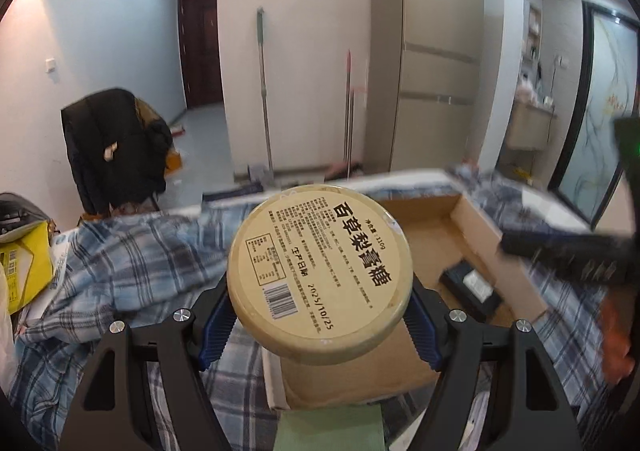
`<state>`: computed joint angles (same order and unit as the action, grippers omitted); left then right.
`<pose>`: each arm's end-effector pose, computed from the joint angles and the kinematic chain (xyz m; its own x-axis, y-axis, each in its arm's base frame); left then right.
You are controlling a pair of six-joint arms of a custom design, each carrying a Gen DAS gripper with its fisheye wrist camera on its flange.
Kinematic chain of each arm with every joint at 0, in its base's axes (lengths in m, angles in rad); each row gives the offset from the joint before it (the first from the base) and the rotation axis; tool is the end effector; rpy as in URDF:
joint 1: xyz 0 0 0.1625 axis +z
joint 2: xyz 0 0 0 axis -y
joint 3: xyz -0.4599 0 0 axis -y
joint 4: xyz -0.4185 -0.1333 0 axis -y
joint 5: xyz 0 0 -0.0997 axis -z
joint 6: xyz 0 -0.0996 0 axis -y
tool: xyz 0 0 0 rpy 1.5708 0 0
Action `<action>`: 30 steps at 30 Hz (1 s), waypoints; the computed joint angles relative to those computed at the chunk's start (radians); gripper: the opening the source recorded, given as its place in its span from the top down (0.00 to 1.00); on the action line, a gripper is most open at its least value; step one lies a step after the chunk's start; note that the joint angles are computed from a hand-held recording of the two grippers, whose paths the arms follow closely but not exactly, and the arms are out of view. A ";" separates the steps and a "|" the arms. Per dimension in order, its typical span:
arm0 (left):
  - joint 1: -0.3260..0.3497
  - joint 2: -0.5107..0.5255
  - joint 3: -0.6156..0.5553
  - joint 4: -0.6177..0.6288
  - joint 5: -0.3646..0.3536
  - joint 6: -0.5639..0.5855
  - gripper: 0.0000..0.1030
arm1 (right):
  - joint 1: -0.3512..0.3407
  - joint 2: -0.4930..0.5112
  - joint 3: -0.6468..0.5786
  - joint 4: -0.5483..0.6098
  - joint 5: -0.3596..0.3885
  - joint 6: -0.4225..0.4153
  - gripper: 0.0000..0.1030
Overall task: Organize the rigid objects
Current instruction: 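Carry the battery pack into the cardboard box and release it with the right gripper, then lower the cream tin into the box and open the left gripper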
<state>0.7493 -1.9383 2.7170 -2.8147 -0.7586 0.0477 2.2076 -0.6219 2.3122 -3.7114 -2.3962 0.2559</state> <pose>-0.0448 -0.3225 0.2812 -0.6749 0.3106 -0.6693 0.6873 0.5946 -0.4172 0.3118 -0.3205 -0.0025 -0.8471 0.0418 0.5299 -0.3318 0.7373 -0.5885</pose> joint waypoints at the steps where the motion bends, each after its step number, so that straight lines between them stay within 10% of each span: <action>1: 0.004 0.015 -0.003 0.022 0.009 -0.022 0.26 | 0.005 -0.001 -0.004 -0.003 -0.012 -0.007 0.31; 30: 0.022 0.123 -0.025 0.213 0.042 -0.101 0.26 | 0.042 -0.023 -0.007 0.024 -0.042 -0.027 0.30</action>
